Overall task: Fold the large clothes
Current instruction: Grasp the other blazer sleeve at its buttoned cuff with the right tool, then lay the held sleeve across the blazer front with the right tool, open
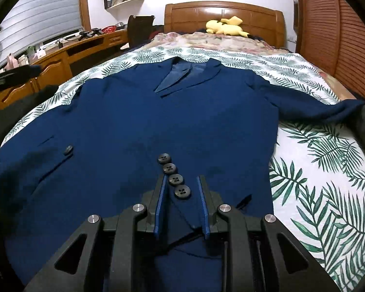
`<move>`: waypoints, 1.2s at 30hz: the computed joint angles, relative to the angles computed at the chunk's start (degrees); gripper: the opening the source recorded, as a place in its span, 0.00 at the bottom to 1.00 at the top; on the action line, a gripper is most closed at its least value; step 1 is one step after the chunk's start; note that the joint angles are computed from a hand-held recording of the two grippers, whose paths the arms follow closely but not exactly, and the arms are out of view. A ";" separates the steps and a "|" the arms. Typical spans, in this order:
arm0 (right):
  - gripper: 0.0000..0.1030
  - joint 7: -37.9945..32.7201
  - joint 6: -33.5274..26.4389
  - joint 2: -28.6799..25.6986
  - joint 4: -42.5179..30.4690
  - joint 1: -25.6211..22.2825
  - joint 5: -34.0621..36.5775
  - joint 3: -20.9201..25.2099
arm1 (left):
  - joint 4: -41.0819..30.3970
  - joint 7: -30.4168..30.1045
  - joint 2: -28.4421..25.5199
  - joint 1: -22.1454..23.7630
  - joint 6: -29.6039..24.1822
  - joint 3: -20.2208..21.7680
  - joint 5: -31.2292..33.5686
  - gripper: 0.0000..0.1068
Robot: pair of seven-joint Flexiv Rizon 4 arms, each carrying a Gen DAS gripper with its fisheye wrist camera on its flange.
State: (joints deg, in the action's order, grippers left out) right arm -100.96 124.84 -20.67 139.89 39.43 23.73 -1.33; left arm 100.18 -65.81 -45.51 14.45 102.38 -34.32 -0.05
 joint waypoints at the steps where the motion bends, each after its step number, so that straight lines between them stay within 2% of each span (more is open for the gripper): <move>1: 0.24 -0.63 -0.40 0.09 -0.12 0.89 0.71 -0.76 | -1.22 0.28 -0.95 -0.44 -0.60 0.15 -0.17 0.69; 4: 0.24 -2.22 -0.57 0.08 -0.27 3.05 2.58 -2.44 | -4.04 1.25 -3.95 -0.46 -2.47 -0.79 -1.28 0.69; 8: 0.24 -1.59 0.29 -1.01 -0.57 2.61 1.97 -2.09 | -4.21 2.87 -7.10 1.38 -0.99 -3.91 -0.32 0.69; 9: 0.24 -2.44 -0.54 -0.65 -1.21 3.70 3.56 -2.24 | -4.08 2.84 -7.24 1.50 -1.23 -4.02 -0.33 0.69; 11: 0.24 -1.02 -0.01 -1.33 -1.39 2.10 2.17 -0.89 | -3.09 2.97 -6.61 1.90 -1.60 -4.12 -0.24 0.69; 15: 0.25 2.50 0.23 -1.50 -0.86 -2.11 -1.68 2.06 | -0.70 2.87 -6.96 4.65 2.58 -6.83 3.01 0.69; 17: 0.24 2.81 0.06 -1.48 -0.84 -1.37 -1.35 1.39 | -0.54 2.23 -6.85 4.70 3.13 -6.39 4.00 0.69; 20: 0.25 0.34 -0.52 -1.50 -1.28 3.69 2.55 -2.42 | -0.70 1.55 -7.02 4.64 3.00 -5.98 5.09 0.69; 23: 0.24 -1.45 -0.87 -1.59 -1.73 6.77 5.13 -4.71 | -1.20 1.31 -7.51 4.42 2.90 -5.63 5.70 0.69; 25: 0.25 -1.93 -0.86 -1.72 -1.88 7.33 5.71 -5.06 | -1.61 1.16 -7.99 4.30 2.64 -5.53 5.72 0.69; 28: 0.25 -1.50 -0.59 -1.72 -1.74 5.96 4.82 -3.96 | -2.13 0.43 -7.32 2.25 2.13 -2.89 4.33 0.69; 34: 0.25 -5.68 0.95 -2.85 -2.39 11.30 10.06 -7.55 | -2.54 0.11 -7.12 -0.03 2.34 -0.10 3.55 0.69; 36: 0.25 -6.01 1.60 -3.05 -2.42 10.90 10.43 -6.88 | -2.58 0.08 -7.24 -0.07 2.48 0.03 3.60 0.69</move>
State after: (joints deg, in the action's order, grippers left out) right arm -106.97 126.44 -23.72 137.47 50.32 34.16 -8.21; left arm 97.60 -65.73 -52.75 14.39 104.86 -34.29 3.54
